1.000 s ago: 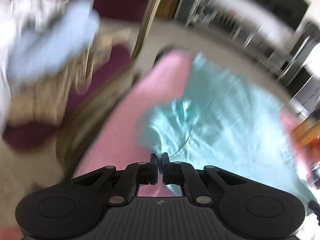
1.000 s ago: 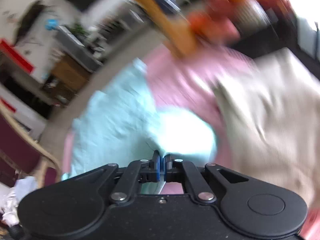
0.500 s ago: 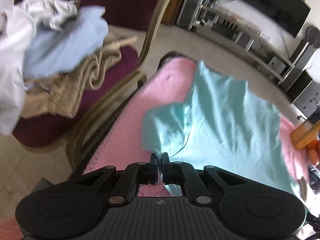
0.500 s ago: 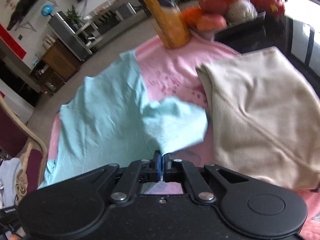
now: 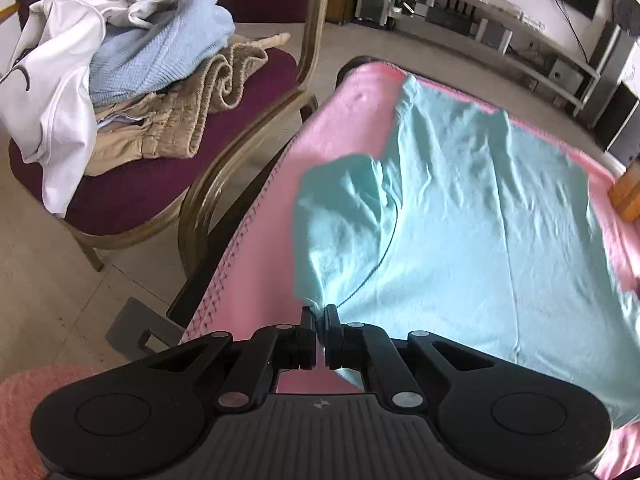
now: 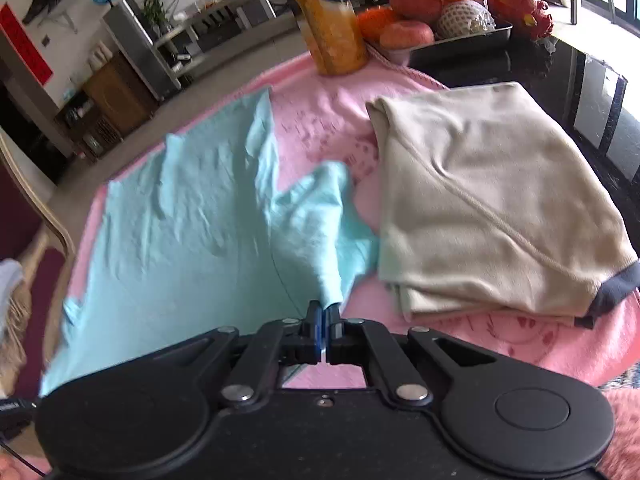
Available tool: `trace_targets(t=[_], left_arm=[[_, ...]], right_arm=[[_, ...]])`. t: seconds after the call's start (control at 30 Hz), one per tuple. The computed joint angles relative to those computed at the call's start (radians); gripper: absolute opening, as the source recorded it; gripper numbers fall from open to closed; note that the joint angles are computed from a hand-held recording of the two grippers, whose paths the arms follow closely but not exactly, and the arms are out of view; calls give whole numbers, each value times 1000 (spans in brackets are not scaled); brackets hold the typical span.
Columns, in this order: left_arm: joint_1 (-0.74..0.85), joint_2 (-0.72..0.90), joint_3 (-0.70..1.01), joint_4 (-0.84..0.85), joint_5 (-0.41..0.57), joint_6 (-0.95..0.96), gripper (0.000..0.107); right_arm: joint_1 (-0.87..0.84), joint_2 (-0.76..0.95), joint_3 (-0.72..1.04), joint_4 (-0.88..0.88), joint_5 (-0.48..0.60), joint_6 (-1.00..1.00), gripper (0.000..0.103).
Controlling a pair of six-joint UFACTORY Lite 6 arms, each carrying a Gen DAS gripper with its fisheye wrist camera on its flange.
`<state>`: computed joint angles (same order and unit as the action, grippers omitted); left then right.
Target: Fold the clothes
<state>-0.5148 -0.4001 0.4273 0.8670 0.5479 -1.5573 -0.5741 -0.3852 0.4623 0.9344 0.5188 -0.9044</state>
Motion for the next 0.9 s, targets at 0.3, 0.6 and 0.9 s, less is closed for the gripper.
trace_targets(t=[0.3, 0.6, 0.9], left_arm=[[-33, -17, -7, -20, 125, 27, 15], [-237, -132, -81, -157, 9, 235, 29], [-413, 276, 28, 238, 16, -121, 27]], right_arm=[[-68, -57, -42, -11, 21, -70, 36], [-143, -97, -112, 60, 368, -354, 36], [395, -284, -285, -7, -25, -285, 36]])
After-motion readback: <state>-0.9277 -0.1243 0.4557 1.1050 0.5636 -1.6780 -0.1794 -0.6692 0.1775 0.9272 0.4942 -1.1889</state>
